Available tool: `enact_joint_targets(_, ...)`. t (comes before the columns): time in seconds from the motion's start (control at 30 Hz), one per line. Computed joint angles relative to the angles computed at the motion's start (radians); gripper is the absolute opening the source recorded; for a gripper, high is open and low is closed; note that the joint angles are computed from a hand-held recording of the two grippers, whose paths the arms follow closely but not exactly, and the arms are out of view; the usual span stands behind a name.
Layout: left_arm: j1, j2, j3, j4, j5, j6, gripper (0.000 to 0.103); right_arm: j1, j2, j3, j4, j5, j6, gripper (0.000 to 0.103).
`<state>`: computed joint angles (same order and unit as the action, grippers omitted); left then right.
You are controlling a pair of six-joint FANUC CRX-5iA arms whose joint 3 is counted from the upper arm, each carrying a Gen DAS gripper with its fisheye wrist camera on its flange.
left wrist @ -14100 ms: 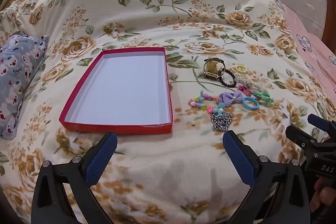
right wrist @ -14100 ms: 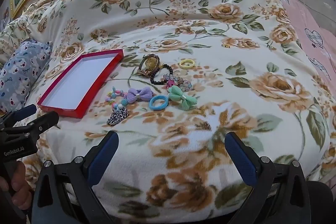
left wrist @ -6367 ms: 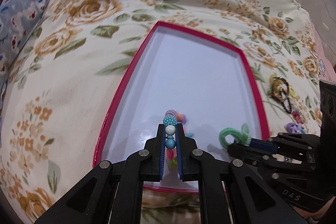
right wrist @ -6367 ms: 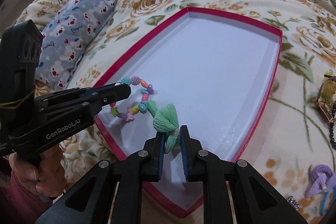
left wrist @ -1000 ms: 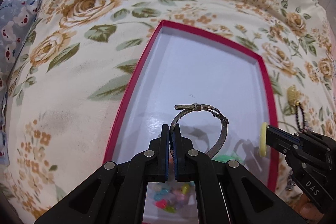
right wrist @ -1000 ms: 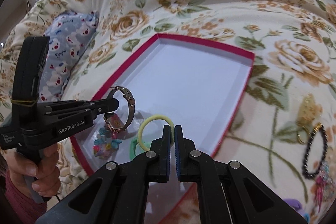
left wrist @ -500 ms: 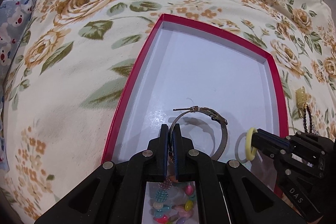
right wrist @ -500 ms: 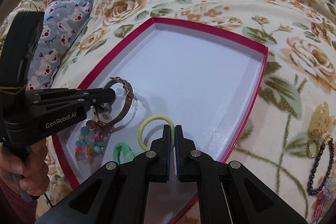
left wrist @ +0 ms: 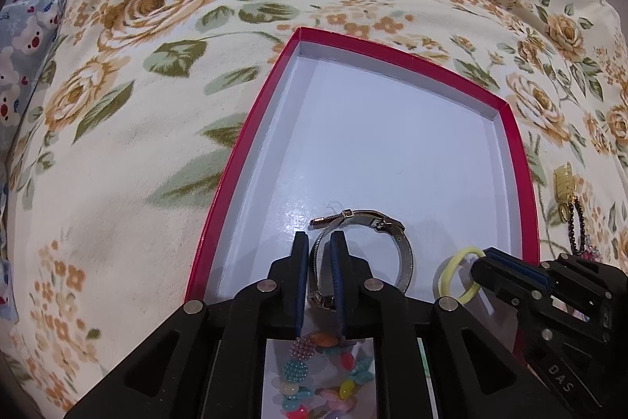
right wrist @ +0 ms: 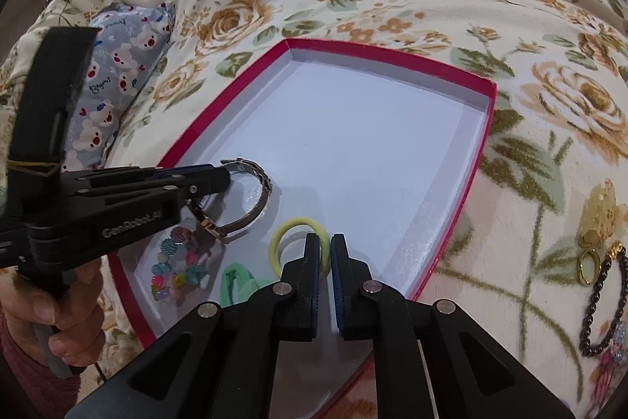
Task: Organize jewelry
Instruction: 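Carry the watch and yellow hair tie into the red box and release both, then grasp the black bead bracelet with the right tool while the left tool grasps the yellow-green claw clip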
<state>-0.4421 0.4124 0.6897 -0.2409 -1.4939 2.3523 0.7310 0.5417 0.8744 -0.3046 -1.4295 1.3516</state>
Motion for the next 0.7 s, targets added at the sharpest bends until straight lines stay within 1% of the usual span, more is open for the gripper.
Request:
enact_joint_targets(0.03, -0.001, -0.001, -0.001, 0.001, 0.001, 0.002, 0.018, -0.001, -0.004, -0.004, -0.002, 0.004, -0.002, 0.011)
enact_joint_targets(0.07, -0.002, -0.005, -0.003, -0.001, 0.006, 0.004, 0.019, -0.004, -0.015, -0.013, -0.006, 0.014, -0.004, 0.014)
enact_joint_targets(0.17, -0.012, -0.022, -0.013, -0.016, 0.014, 0.02, 0.021, -0.011, -0.044, -0.043, -0.013, 0.039, -0.014, 0.023)
enact_joint_targets(0.3, -0.024, -0.071, -0.059, -0.031, 0.048, 0.077, 0.025, -0.017, -0.093, -0.095, -0.007, 0.083, -0.027, 0.031)
enact_joint_targets(0.37, -0.035, -0.094, -0.078, -0.044, 0.061, 0.107, 0.028, -0.022, -0.127, -0.133, 0.004, 0.112, -0.035, 0.031)
enact_joint_targets(0.43, -0.046, -0.113, -0.094, -0.055, 0.075, 0.129, 0.035, -0.029, -0.153, -0.165, 0.014, 0.13, -0.05, 0.031)
enact_joint_targets(0.5, -0.063, -0.128, -0.101, -0.068, 0.081, 0.153, 0.038, -0.04, -0.188, -0.206, 0.027, 0.151, -0.068, 0.032)
enact_joint_targets(0.7, -0.12, -0.148, -0.1, -0.091, 0.087, 0.195, 0.043, -0.072, -0.261, -0.299, 0.074, 0.186, -0.118, 0.034)
